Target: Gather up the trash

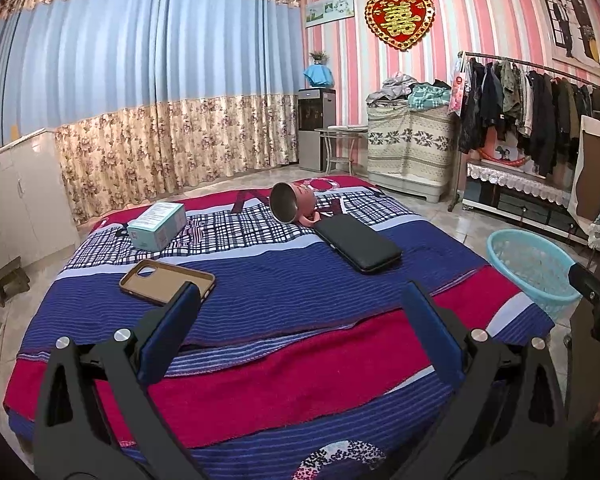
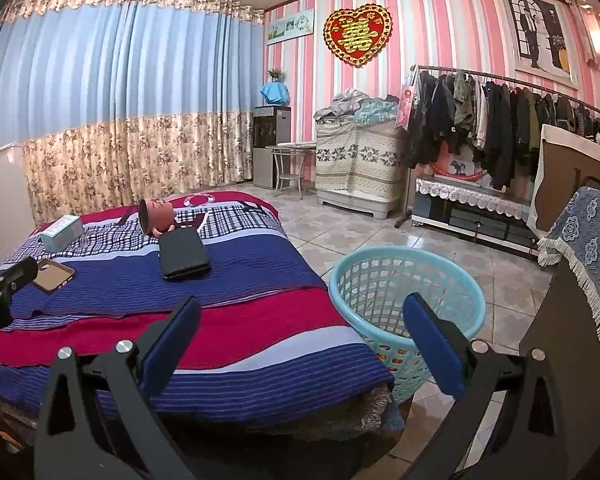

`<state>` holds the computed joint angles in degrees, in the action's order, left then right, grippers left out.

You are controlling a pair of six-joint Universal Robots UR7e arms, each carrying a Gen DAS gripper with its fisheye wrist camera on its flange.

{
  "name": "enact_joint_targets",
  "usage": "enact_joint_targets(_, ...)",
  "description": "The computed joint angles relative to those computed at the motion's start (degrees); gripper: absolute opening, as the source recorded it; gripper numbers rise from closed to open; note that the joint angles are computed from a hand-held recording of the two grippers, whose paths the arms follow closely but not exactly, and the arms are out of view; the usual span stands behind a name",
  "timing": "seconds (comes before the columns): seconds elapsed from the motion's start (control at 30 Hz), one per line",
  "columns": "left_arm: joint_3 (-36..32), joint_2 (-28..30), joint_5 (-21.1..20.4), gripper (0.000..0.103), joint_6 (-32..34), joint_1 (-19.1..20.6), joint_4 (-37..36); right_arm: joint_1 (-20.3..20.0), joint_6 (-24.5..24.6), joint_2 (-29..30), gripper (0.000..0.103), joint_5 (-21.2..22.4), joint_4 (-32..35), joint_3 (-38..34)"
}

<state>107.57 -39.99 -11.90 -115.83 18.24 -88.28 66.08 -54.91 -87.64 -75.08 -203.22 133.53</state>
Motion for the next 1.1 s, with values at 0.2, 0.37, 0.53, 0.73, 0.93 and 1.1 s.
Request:
enact_joint_targets(0.2, 0.1, 0.0, 0.0, 0.098, 0.1, 0.0, 0.0, 0.0, 0.3, -0.4, 0.099, 0.0, 0.4, -0.2)
enact_joint_targets(0.37, 0.0, 0.1, 0.1, 0.098, 0.5, 0.0, -0.1, 0.1, 0.4, -0.6, 0.099, -0.1, 0.6, -0.4)
enact_joint_targets(0.53, 0.1, 0.1, 0.1, 0.098, 0.3, -0.1, 0.3, 0.0, 0.4, -0.6, 0.099, 0.1, 0.6, -0.4)
enact_joint_targets(0.73, -0.2, 0.1, 0.3, 0.098, -1.4, -0.1, 2.5, 0.1, 0.6, -0.6, 0.099, 0.1, 0.4, -0.4)
enact_joint_targets(0.93, 0.0, 0.0, 0.3, 0.098, -1.0, -0.1, 2.0, 0.1, 0.7, -0.6, 0.099, 0.1, 0.4, -0.4)
enact_joint_targets(1.1, 0.0, 0.0, 0.5, 0.098, -1.2, 0.1, 2.2, 0.1, 0.6, -0.6, 0.099, 0.1, 0.5, -0.4)
